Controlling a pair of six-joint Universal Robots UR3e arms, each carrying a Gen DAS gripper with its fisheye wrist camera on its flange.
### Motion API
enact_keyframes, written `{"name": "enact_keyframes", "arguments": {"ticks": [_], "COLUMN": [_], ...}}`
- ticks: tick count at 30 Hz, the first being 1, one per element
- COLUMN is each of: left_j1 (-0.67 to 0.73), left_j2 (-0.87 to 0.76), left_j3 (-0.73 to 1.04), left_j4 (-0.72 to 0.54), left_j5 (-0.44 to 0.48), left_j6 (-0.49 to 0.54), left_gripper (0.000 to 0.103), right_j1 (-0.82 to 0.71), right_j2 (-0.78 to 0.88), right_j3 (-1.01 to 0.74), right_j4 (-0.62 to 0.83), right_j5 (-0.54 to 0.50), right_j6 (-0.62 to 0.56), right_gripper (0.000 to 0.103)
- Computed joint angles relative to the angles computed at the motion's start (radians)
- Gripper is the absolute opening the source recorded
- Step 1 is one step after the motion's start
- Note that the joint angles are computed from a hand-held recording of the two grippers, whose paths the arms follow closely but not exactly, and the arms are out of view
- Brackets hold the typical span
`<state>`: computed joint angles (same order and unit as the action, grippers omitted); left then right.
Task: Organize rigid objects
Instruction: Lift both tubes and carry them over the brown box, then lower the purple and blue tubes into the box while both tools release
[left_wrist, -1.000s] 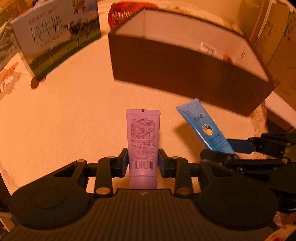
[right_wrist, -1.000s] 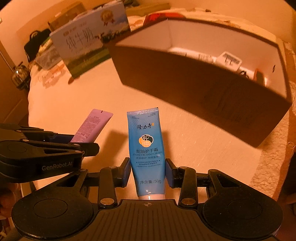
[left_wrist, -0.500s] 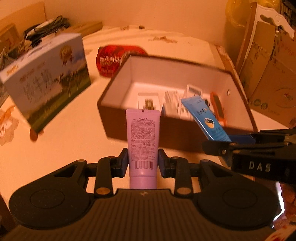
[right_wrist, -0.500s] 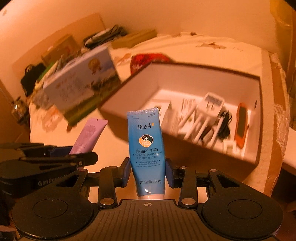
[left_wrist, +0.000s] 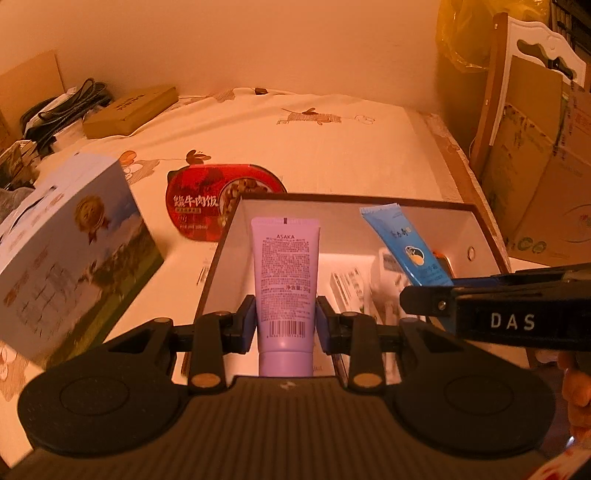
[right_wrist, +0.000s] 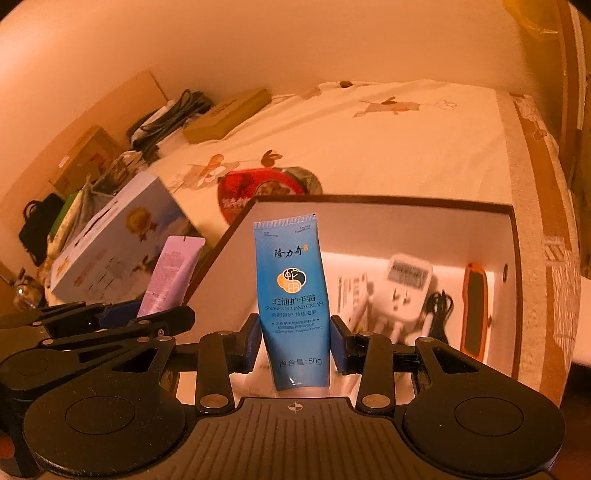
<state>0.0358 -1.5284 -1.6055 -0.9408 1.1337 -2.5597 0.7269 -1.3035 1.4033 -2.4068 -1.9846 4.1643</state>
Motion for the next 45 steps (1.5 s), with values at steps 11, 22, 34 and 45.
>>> {"name": "enact_keyframes", "arguments": {"ticks": [11, 22, 34, 45], "left_j1": [-0.105, -0.136, -0.102, -0.066], "left_j2": [-0.249, -0.367, -0.340, -0.286], "left_j3": [0.177, 0.229, 0.196, 0.162], "left_j4": [0.045, 0.074, 0.064, 0.022], "left_j5": [0.116, 0.179, 0.142, 0.106], "left_j6": [-0.031, -0.047, -0.030, -0.029], "left_gripper": [0.028, 0.029, 0.037, 0.048], "right_j1": [-0.115, -0.158, -0.159, -0.135], "right_j2": [0.033, 0.034, 0.064, 0.063], "right_j3": [0.051, 0.121, 0.087, 0.099], "right_j4": [-0.039, -0.088, -0.080, -0.154], "right_j5": [0.113, 0.166, 0.173, 0.108], "right_j6": [-0.020, -0.004, 0.004, 0.026], "right_gripper": [0.036, 0.036, 0.036, 0.052]}}
